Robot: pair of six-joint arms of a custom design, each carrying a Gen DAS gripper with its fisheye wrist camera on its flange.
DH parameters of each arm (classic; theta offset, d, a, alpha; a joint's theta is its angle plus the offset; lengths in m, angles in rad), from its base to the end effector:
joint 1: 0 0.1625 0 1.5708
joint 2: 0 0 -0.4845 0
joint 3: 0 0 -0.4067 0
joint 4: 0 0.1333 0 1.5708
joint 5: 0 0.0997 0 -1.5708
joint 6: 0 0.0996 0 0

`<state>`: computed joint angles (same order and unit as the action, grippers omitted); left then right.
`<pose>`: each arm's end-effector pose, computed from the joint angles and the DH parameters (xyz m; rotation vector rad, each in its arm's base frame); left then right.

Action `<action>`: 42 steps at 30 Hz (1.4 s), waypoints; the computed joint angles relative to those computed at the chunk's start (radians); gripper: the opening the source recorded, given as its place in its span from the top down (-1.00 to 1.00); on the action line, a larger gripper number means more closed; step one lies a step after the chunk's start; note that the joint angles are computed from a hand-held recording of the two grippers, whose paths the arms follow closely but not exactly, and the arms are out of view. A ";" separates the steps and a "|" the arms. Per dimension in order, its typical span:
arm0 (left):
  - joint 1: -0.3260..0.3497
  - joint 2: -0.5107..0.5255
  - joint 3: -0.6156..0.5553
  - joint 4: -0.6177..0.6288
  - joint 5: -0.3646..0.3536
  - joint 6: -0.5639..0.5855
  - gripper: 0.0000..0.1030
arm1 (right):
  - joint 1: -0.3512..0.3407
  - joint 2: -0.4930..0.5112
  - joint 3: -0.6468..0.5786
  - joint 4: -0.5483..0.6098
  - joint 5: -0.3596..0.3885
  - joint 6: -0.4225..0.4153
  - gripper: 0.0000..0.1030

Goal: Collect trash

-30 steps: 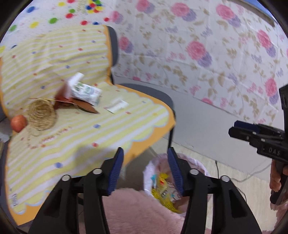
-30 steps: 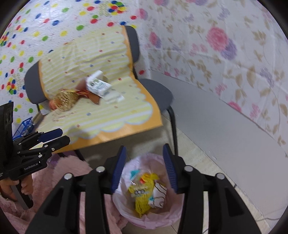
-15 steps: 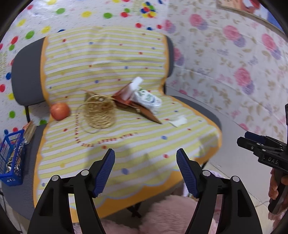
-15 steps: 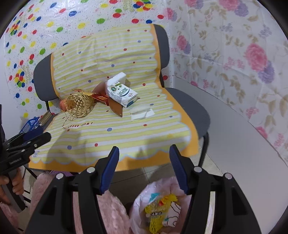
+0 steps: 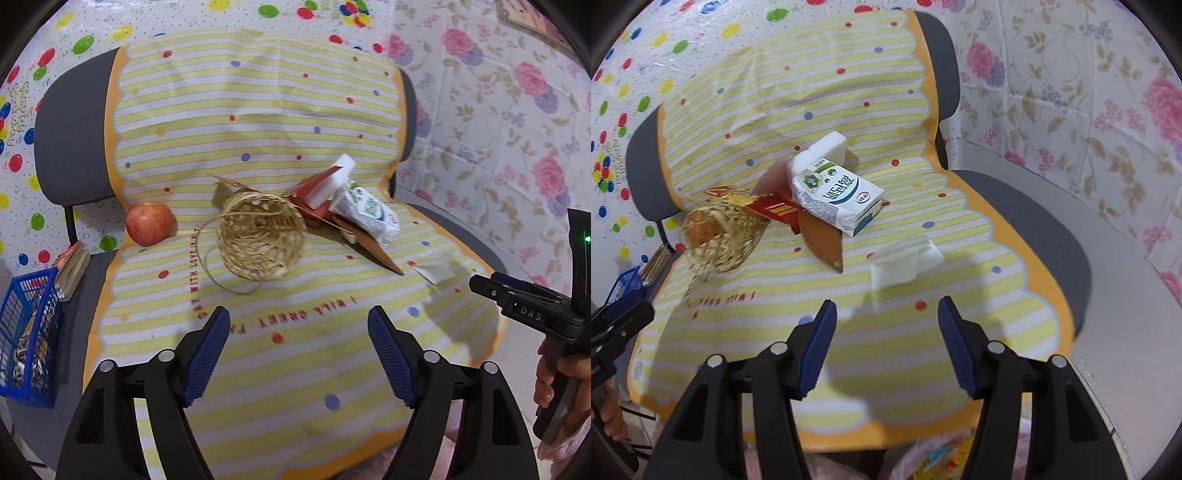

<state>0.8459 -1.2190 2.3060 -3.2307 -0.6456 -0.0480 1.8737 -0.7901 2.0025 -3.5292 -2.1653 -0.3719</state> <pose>-0.1539 -0.4948 0.2610 0.4406 2.2592 -1.0493 0.2568 -0.5618 0.1329 0.5191 -2.3421 0.9063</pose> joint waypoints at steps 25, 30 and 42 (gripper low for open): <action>0.026 0.011 -0.058 0.019 -0.012 0.041 -0.51 | 0.022 0.009 -0.059 0.009 -0.006 -0.029 0.97; 0.009 0.067 -0.126 -0.062 0.022 0.156 -0.51 | 0.053 -0.027 -0.013 -0.033 -0.017 -0.112 0.97; 0.092 0.283 -0.440 0.079 0.075 0.324 -0.46 | 0.034 -0.060 -0.037 0.019 0.037 -0.094 0.97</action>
<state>0.9375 -0.9363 1.8661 -3.1513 -0.5707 0.2756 1.9074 -0.8500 1.9659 -3.5104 -2.1279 -0.4658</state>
